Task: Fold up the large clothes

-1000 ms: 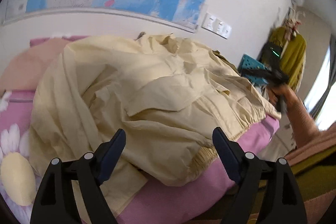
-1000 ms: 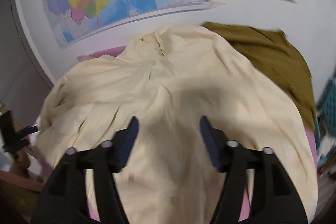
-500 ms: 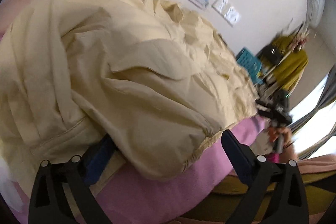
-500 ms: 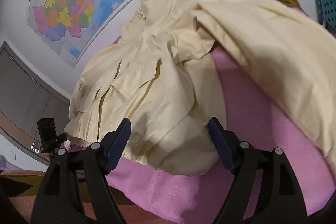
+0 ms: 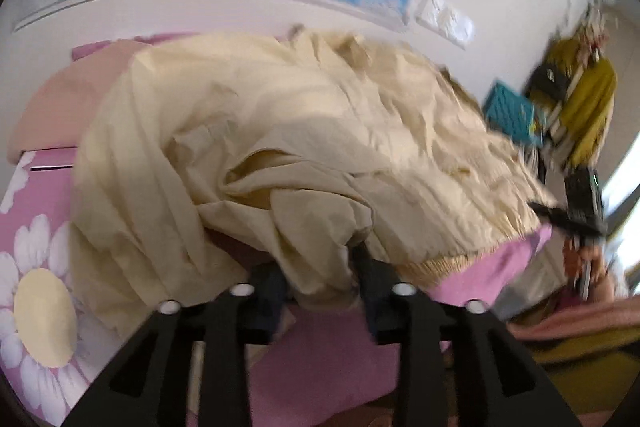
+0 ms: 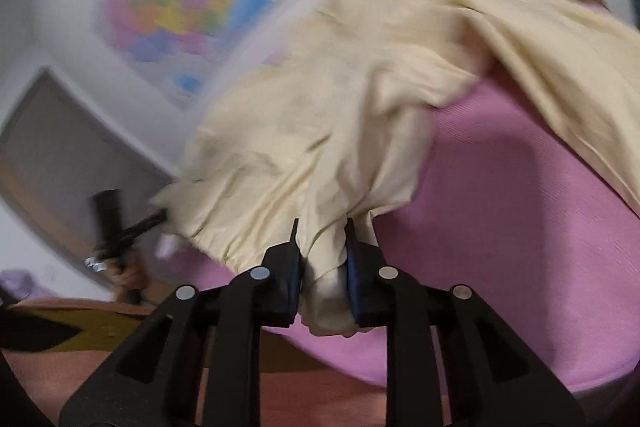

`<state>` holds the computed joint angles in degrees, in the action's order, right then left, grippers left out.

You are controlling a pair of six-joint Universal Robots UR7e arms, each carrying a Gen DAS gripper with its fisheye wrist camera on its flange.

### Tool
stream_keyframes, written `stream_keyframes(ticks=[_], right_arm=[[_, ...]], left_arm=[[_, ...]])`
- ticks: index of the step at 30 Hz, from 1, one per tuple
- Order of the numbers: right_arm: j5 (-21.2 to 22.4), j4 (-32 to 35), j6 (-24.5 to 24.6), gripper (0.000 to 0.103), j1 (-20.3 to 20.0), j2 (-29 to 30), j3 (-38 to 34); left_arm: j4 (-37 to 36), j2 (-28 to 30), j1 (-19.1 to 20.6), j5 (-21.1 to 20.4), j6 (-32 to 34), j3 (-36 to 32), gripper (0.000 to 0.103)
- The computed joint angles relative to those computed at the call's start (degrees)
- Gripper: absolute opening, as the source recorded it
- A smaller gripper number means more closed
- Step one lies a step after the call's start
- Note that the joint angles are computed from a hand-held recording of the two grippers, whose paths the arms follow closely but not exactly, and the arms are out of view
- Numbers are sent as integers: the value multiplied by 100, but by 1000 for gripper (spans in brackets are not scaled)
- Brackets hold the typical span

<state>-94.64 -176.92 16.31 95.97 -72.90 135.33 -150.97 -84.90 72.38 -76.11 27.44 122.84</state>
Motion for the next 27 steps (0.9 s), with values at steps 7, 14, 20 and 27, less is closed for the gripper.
stream_keyframes(ticks=[7,14,20,27], right_arm=[[-530,-158,83,19,-125,8,-68],[-1067,-439,90,55,62,-143,-5],[-808,-1381,885,66,-383,-487,490],[-1220,-2459,1623,64,-494,-160,729]], left_arm=[[-725,-53,-24,-23,786,394,65],[-1107,-384,-29,-339,835,356,67],[-1070,100,-502,-242,1081,386,67],[-902,775,-761,-466,973,57,67]])
